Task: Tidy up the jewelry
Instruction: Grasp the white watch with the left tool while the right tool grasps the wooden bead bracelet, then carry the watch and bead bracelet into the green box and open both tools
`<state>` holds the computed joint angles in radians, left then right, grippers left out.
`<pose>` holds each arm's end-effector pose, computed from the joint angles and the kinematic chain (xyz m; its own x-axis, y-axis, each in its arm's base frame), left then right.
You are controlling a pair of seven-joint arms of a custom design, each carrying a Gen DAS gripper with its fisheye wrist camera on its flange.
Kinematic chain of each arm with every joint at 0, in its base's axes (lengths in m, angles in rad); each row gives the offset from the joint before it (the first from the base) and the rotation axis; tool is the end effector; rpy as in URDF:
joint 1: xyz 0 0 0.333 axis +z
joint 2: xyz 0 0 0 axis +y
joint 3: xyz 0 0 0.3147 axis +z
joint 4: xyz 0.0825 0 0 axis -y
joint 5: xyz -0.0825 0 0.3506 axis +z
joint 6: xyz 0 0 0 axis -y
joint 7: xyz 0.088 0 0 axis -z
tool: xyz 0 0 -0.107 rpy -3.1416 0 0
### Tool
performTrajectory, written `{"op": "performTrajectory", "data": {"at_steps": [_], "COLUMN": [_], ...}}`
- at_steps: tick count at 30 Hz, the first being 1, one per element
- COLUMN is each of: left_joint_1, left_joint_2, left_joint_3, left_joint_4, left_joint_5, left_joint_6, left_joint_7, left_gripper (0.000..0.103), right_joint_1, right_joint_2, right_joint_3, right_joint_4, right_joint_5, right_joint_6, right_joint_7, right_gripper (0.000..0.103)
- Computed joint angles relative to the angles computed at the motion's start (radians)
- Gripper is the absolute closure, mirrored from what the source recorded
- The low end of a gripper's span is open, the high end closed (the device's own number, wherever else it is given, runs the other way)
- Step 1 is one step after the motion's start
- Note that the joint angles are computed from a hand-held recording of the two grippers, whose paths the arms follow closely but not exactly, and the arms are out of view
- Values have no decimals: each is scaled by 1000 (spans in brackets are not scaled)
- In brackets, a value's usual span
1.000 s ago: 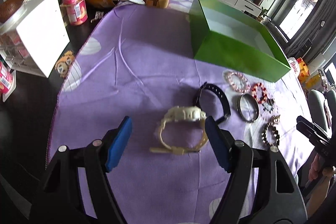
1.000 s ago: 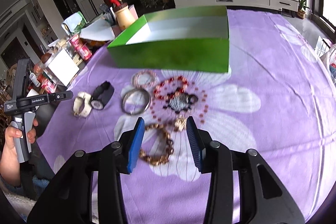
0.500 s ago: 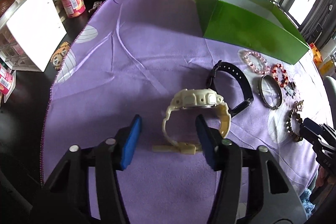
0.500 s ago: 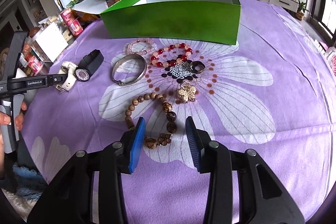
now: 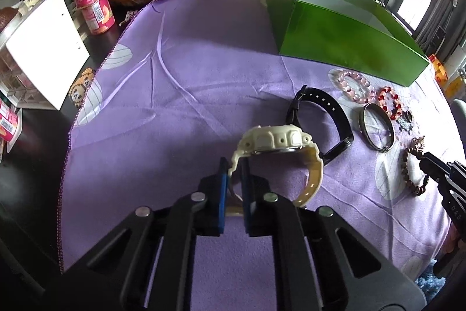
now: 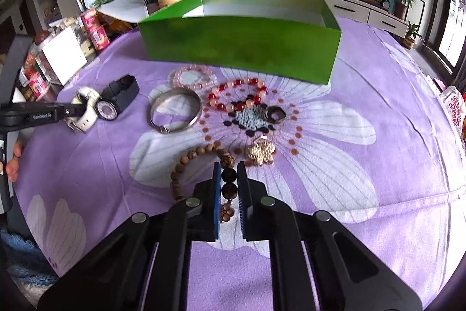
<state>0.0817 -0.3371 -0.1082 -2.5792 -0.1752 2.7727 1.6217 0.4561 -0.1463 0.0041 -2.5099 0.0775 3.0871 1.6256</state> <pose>0.4294 -0.0056 0.4549 0.0447 -0.9961 0.0755 -0.8607 -0.0768 -0.5033 0.4303 0.2063 0.4424 0.3542 -0.9308 -0.0898 -0.7243 -0.2123 -0.6560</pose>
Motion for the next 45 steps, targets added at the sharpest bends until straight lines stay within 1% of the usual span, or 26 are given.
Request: {"op": "performTrajectory", "data": {"at_steps": [2,6,9,12,13,18,21,23,24,25,27,28,30,31,32,33,35,37,39,45], "left_joint_1": [-6,-31,-51,-60,-67,-90,-82,-81,-81,-80,-76,-78,-86,-87,-88,-90,-95,-103,-117,-159], "left_joint_2": [-12,-35,-51,-62,-65,-33,1,34,47,65,115,140,198,226,264,288,349,417,477,628], "left_joint_3": [6,26,38,36,38,46,25,14,10,5,-7,-10,-10,-14,-18,-19,-19,-16,-8,20], "left_joint_4": [-4,-1,15,38,50,135,193,240,259,283,345,376,446,479,522,549,615,684,743,890], "left_joint_5": [-10,-55,-97,-119,-129,-173,-160,-148,-142,-134,-108,-101,-98,-87,-68,-54,-11,11,57,165], "left_joint_6": [2,-2,-7,-6,-6,-26,-26,-23,-24,-24,-28,-33,-48,-56,-66,-73,-95,-129,-161,-262], "left_joint_7": [8,37,60,76,84,116,106,100,95,88,68,60,54,42,24,12,-29,-58,-100,-186], "left_gripper": [94,94,94,94,94,94,94,94,94,94,94,94,94,94,94,94,94,94,94,94], "right_joint_1": [12,13,7,-2,12,45,100,116,137,183,222,278,366,375,378,362,322,286,251,177], "right_joint_2": [-21,-53,-65,-72,-73,-64,-45,-25,-13,4,37,54,94,112,140,169,220,261,308,417], "right_joint_3": [-12,-23,-28,-32,-50,-97,-155,-172,-191,-234,-271,-318,-388,-394,-393,-381,-357,-338,-319,-285], "right_joint_4": [-6,-7,0,13,21,66,105,142,163,191,241,270,337,365,410,455,521,571,621,730], "right_joint_5": [12,-10,-38,-71,-72,-83,-55,-42,-25,12,79,156,346,417,517,588,635,640,631,540], "right_joint_6": [16,42,60,78,83,101,114,122,124,125,124,119,99,89,64,31,-20,-63,-109,-210], "right_joint_7": [-16,-6,16,38,35,25,-14,-33,-53,-94,-157,-226,-396,-457,-543,-600,-623,-611,-587,-471], "right_gripper": [93,93,93,93,93,93,93,93,93,93,93,93,93,93,93,93,93,93,93,93]}}
